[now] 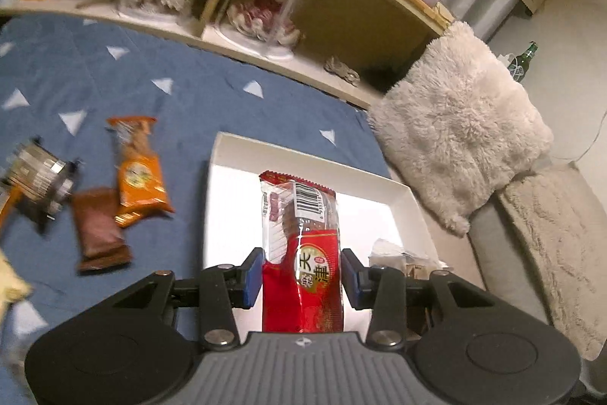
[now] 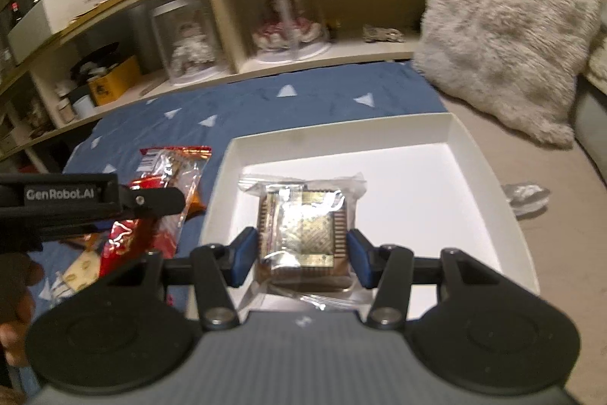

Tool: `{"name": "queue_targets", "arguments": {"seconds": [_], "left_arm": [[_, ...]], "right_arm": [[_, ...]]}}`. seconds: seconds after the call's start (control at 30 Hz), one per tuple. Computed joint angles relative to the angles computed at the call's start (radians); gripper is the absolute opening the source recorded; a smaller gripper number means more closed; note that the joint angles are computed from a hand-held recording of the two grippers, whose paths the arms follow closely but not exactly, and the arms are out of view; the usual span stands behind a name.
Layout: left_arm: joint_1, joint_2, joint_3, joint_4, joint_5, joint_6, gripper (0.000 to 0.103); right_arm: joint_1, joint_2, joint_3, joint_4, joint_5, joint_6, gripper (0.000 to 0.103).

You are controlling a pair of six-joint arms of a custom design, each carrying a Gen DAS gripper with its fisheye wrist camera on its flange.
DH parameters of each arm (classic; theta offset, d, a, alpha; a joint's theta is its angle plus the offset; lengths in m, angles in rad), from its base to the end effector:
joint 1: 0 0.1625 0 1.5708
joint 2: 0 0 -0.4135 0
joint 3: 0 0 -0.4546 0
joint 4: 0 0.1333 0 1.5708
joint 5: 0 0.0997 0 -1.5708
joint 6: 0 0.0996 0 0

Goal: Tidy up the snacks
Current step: 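Carry both snacks over the white tray and lower them inside, then open both tools to release the snacks and withdraw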

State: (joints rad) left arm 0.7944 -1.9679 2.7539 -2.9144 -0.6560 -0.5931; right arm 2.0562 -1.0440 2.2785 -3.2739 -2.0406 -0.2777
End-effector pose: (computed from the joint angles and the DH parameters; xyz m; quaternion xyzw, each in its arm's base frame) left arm -0.0434 -0.3471 0.2234 -0.0421 0.8701 -0.4598 0.1727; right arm 0.3052 -0.3896 0.0566 0.3021 -0.8981 0.2480 0.2018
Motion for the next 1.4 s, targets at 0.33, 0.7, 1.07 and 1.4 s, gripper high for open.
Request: {"name": "queue_targets", "arguments": {"seconds": [0.33,0.7,1.07,1.4], "left_arm": [[0.167,0.275,-0.055,-0.315,-0.159,0.092,0.044],[0.233,0.329,-0.082,-0.303,-0.190,0.121,0.058],[0.168,0.219,-0.073,-0.040,-0.091,0.110,0.076],[0.099,0.103,-0.060,0.187,-0.053,0.041,0.078]], "right_arm": [[-0.049,0.020,-0.023,0.023,-0.063,-0.021,0.058],[-0.070,0.088,-0.073,0.058,-0.065,-0.053,0.058],[-0.061,0.100,-0.085,0.078,-0.129,-0.041,0.070],[-0.053,0.063,-0.066,0.135,-0.170,0.003,0.073]]}}
